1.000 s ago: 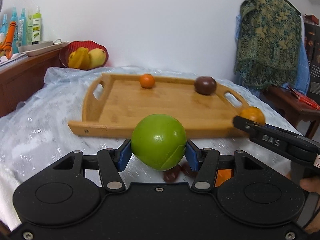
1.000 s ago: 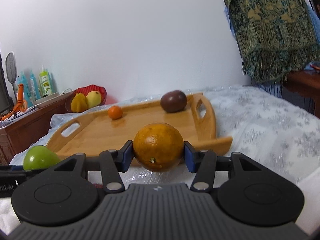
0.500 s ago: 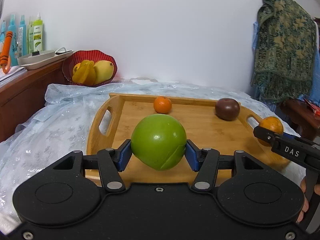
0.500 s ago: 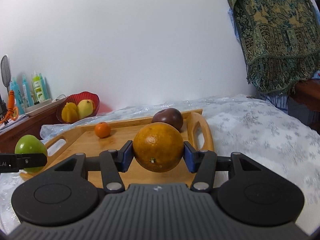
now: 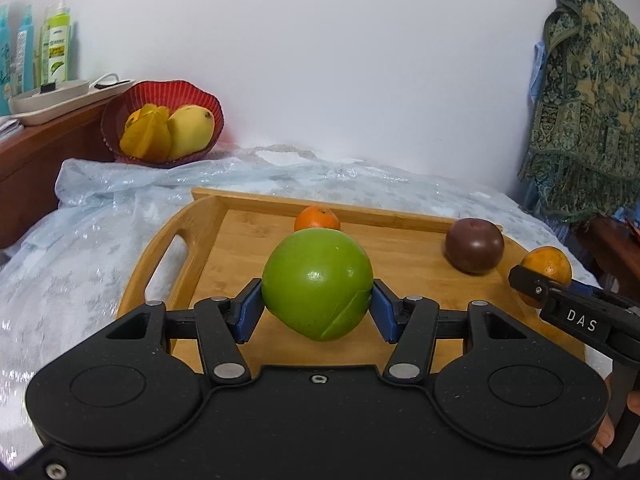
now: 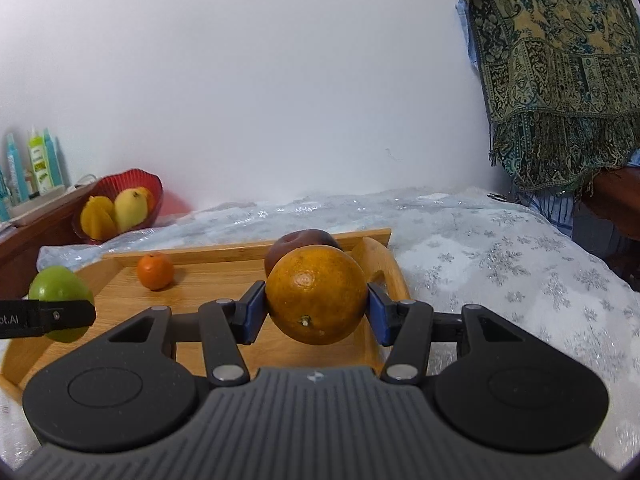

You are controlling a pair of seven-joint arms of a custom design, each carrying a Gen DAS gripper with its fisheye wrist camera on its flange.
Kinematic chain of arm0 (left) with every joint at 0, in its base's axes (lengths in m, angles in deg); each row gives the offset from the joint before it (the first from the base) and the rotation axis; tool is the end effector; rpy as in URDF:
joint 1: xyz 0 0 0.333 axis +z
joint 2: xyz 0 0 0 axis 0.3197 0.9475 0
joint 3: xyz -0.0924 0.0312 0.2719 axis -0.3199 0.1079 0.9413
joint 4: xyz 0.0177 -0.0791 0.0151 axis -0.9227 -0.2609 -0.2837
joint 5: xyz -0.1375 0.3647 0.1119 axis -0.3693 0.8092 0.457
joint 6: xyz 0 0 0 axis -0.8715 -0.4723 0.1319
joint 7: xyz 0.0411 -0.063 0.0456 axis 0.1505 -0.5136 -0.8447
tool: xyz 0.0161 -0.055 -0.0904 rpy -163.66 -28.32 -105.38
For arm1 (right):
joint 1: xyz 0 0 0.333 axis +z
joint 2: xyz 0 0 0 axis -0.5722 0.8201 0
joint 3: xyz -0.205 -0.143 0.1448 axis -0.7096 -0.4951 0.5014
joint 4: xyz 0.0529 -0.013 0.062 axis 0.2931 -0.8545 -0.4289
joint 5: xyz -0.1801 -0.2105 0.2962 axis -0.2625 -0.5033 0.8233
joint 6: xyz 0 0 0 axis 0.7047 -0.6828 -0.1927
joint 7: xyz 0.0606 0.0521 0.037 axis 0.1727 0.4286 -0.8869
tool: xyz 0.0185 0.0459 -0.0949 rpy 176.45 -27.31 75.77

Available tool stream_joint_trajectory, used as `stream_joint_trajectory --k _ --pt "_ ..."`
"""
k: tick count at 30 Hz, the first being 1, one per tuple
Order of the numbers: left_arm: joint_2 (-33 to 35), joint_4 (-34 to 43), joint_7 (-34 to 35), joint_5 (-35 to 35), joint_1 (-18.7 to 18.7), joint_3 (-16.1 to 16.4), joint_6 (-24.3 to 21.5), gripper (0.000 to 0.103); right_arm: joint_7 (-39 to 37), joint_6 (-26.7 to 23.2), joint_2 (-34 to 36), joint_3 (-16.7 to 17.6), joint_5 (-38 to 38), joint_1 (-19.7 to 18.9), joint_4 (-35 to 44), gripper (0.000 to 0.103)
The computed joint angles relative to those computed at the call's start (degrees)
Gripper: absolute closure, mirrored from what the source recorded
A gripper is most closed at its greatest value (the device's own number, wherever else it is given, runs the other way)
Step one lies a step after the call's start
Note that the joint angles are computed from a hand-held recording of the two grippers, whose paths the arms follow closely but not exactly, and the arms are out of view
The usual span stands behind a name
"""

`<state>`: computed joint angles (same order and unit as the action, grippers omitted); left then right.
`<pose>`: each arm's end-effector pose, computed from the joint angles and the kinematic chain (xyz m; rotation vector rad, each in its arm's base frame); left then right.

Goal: Organize fruits
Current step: 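Carry the green apple and large orange over the tray with both tools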

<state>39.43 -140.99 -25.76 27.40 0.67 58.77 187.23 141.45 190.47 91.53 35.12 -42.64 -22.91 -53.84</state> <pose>0.6708 -0.2315 0.4920 -1.8129 1.3850 -0.9061 0.7093 0.2273 0.4616 -1.5664 1.3460 -0.6787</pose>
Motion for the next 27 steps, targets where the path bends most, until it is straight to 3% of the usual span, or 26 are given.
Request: stream_joint_trajectory --k 3,11,14,20,27 --pt "2.1 2.8 2.2 -1.4 0.1 -0.1 -0.8 0.049 -2.3 -2.3 1.6 3.2 0.6 -2.1 2.5 0.047" --pt "6.9 8.5 7.1 -6.8 -0.7 1.3 -1.1 0.049 -8.1 -6.9 4.8 6.4 4.8 -3.6 7.6 0.047" --pt "8.3 10.1 8.5 -8.7 -1.0 2.0 -1.2 0.049 -8.8 -7.3 4.9 5.4 5.9 -2.7 8.0 0.047" --pt "10.5 12.7 11.0 -11.9 -1.7 3.0 -2.0 0.049 -11.7 -8.5 5.6 7.2 8.6 -3.6 9.1 0.047" --pt "12.5 15.4 13.0 -14.5 -2.2 3.8 -2.9 0.049 -11.1 -10.2 5.6 5.5 10.3 -2.3 9.7 0.047"
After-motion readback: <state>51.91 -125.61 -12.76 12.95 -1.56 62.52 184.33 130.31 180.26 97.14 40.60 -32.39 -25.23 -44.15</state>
